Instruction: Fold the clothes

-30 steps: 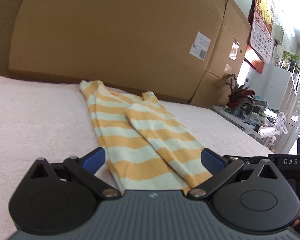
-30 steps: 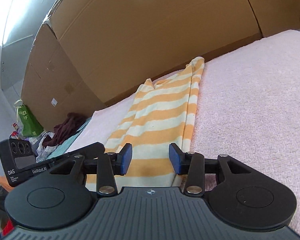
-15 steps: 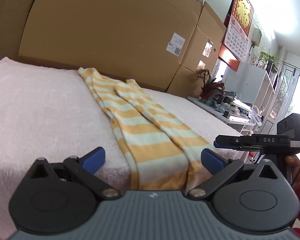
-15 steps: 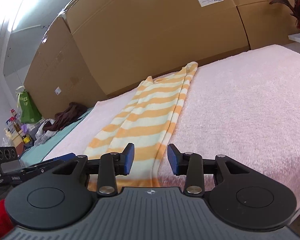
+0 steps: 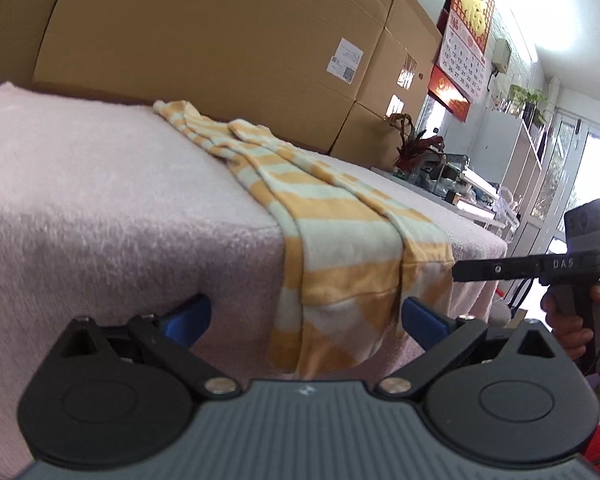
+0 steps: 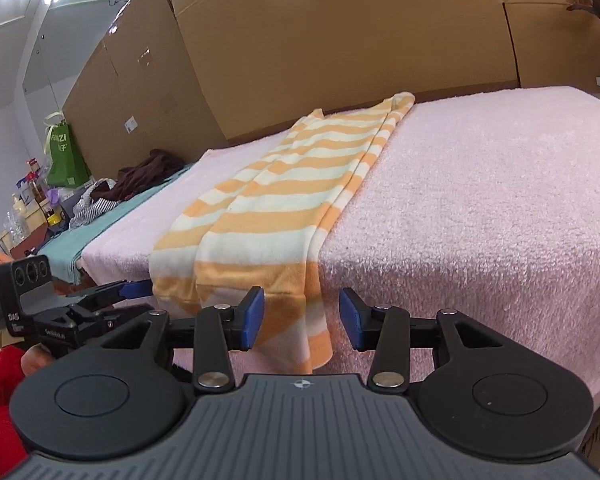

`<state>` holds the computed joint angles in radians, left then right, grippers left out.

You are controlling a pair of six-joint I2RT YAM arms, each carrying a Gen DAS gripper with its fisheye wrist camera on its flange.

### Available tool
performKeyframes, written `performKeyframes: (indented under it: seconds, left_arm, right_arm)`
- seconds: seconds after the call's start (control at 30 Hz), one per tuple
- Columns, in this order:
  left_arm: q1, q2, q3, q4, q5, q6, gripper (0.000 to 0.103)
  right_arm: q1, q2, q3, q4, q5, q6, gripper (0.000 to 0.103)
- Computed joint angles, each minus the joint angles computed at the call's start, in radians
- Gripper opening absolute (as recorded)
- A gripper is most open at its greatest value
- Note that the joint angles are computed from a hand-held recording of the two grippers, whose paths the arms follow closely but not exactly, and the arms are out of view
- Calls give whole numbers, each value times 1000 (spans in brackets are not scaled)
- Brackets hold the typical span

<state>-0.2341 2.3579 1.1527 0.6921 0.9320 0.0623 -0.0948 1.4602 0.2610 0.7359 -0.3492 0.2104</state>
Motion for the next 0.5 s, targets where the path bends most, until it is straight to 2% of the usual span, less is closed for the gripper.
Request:
performKeyframes:
  seconds: [0.1, 0.2, 0.3, 0.5]
  left_arm:
    - [-7, 14, 26, -13, 31, 25, 101]
    - [-17, 21, 96, -149, 76, 110, 101]
    - [-35, 26, 157, -285, 70, 235, 101]
    - [-48, 66, 274, -482, 90, 333, 99]
  right_arm:
    - [-19, 64, -21, 102, -37, -20, 45]
    - [-75, 131, 10, 111, -166, -49, 45]
    - [-103, 178, 36, 124, -227, -98, 45]
    - [-182, 287, 67, 203, -382, -143, 47]
